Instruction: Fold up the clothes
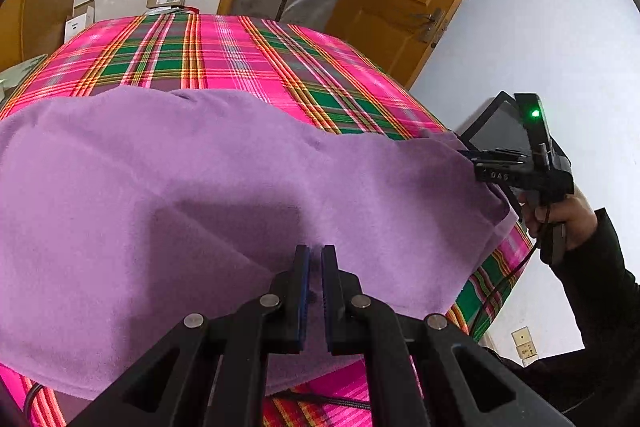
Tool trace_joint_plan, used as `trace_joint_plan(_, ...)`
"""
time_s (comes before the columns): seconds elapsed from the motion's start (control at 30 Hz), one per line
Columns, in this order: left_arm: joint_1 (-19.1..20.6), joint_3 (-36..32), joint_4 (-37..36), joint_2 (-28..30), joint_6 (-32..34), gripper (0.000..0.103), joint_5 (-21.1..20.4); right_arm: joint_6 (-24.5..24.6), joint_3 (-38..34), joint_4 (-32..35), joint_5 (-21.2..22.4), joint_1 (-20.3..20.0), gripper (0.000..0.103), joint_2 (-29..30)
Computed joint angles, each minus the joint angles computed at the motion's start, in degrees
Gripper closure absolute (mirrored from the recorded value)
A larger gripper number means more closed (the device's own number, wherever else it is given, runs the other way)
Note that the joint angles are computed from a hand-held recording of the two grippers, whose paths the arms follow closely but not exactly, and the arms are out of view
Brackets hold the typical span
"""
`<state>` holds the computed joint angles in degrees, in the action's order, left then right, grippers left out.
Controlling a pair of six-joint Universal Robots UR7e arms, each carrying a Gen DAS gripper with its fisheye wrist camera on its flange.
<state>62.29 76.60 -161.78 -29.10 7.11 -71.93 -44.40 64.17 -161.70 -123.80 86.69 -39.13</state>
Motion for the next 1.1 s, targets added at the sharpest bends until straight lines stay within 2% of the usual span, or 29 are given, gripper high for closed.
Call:
trace_joint_plan(0.1,0.0,-0.4,0.3,0.3,0.2,0.098,-0.1,-3.6,-1.0,-0.3,-2.1,0.3,0.069,1.2)
trace_joint_plan(0.2,0.0,-0.3,0.2,0.3,0.0,0.098,-0.2,-5.5,-1.7,-0.3,-2.1,0.3,0.069,1.5)
trace_joint_plan(0.23,0.0,-0.2,0.1,0.3,0.0,0.098,-0.2,-5.4,-1.7,-0.1,-2.0,0.2,0.073,1.5)
trace_joint_plan(0.3,0.0,0.1,-0.1,0.1,0.0,0.098,-0.3,-4.5,-2.1,0.7,-1.8,0.1,0.093,1.3)
trace_joint_plan(0.33,0.0,0.1,-0.1,0.1,0.0,0.098,-0.4,-3.8,-2.3,1.2,-1.5,0.0,0.096,1.2)
trace_joint_plan(0.43,0.1,0.2,-0.1,0.1,0.0,0.098,-0.4,-0.1,-2.4,2.4,0.6,-0.6,0.099,0.3)
trace_joint_plan(0.6,0.0,0.0,0.1,0.2,0.2,0.098,-0.7,5.3,3.5,-3.2,7.5,-2.3,0.099,-5.1)
trace_joint_plan(0.8,-0.2,-0.8,1.3,0.8,0.9,0.098,-1.3,15.9,13.4,-11.0,14.5,-5.4,0.099,-13.4)
trace_joint_plan(1.0,-1.0,-2.3,3.5,1.8,3.0,0.098,-2.8,23.9,23.7,-18.2,17.1,-8.5,0.099,-20.1)
trace_joint_plan(1.1,-1.4,-3.3,4.7,2.6,3.8,0.098,-3.4,27.7,26.5,-16.9,19.7,-10.4,0.099,-22.5)
